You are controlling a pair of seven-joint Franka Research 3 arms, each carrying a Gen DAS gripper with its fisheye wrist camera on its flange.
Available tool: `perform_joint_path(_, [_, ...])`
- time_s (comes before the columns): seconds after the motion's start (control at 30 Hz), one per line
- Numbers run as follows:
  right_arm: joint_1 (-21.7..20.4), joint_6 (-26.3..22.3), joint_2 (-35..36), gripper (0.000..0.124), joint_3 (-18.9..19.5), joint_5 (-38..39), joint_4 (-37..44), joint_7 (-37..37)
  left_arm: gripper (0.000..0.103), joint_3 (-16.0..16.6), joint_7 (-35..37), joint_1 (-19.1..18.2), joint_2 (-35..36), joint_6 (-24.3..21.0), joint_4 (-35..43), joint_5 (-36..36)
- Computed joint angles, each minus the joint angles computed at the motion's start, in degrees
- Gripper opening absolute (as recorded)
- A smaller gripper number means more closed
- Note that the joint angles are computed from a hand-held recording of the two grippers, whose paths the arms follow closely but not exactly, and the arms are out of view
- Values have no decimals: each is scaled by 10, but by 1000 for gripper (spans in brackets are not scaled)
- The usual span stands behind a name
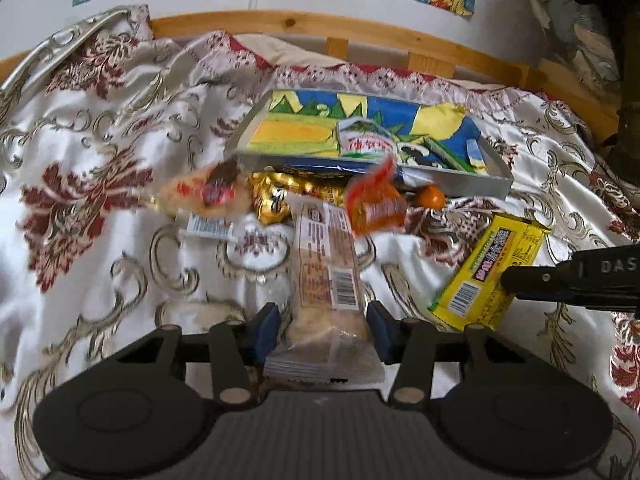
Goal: Organize snacks
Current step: 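Grasp the wrapped bread roll with the left gripper while the right grasps the yellow bar, then carry the bread roll and yellow bar into the tin box and release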
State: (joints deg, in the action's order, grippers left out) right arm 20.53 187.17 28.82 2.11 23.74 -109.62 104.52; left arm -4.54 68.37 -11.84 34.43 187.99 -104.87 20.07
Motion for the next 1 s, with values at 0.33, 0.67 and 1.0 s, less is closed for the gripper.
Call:
perform_joint_path(0.33, [-94,32,50,46,108,11,18,9,72,31,5,-24,33,8,44,-8])
perform_joint_path(0.67, [-117,99,89,32,141,-27,36,46,40,-10,4,8,46,-26,57,-6])
perform_joint_path(1.0, [-16,106,56,14,41,-27,25,0,39,20,-18,-21,22,-16,29,-4])
